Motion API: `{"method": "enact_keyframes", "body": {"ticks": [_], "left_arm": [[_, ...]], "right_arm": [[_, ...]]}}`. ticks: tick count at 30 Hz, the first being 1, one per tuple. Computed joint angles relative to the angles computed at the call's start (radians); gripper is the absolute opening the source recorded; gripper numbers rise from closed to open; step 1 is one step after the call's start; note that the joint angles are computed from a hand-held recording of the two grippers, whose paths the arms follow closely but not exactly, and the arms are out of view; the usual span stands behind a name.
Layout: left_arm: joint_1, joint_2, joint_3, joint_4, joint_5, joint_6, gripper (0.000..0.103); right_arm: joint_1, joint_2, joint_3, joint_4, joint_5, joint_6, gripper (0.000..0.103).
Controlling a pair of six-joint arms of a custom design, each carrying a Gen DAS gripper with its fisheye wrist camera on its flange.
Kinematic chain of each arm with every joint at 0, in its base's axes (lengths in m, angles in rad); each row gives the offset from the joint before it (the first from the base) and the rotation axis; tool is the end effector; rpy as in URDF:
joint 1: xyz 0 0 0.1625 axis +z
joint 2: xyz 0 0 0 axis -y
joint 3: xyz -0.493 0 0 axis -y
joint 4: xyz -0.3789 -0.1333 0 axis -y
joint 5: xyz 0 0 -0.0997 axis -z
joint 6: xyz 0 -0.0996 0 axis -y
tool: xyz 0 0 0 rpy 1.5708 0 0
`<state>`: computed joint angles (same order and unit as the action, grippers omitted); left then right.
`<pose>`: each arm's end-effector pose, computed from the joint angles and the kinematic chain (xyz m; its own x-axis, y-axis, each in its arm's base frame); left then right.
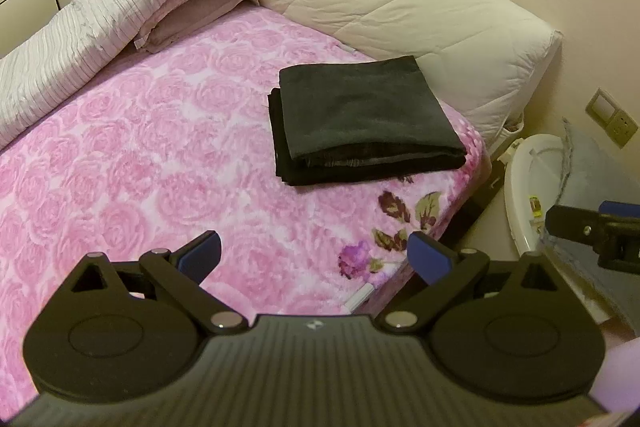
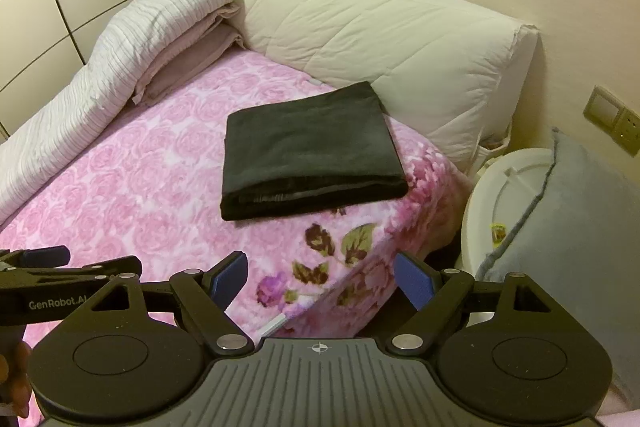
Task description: Fold clothes
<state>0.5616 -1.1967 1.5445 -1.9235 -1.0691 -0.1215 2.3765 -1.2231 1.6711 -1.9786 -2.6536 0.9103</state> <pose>-0.4422 -0.4923 0.4054 -0.5680 0.6708 -0.4768 0.7833 0.6184 -0.0632 0.4694 -0.3879 0.4112 -0.7527 0.3239 0.5732 -0.2060 0.7111 -0.6723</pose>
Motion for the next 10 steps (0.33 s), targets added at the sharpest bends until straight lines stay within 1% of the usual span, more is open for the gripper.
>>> {"method": "enact_keyframes", "body": {"ticks": [4,10], "left_arm": [[-0.005,-0.001,0.006,-0.010,0.011,-0.024,0.098],[-0.019,0.011,0.013,-0.041,0.034,-0.062,0.099]], "right_arm": [[-0.002,-0.004,-0.001,-0.002,0.008,-0.020,0.083],[-0.024,-0.013,0.010,-0.067,0.030,-0.109,0.083]]}}
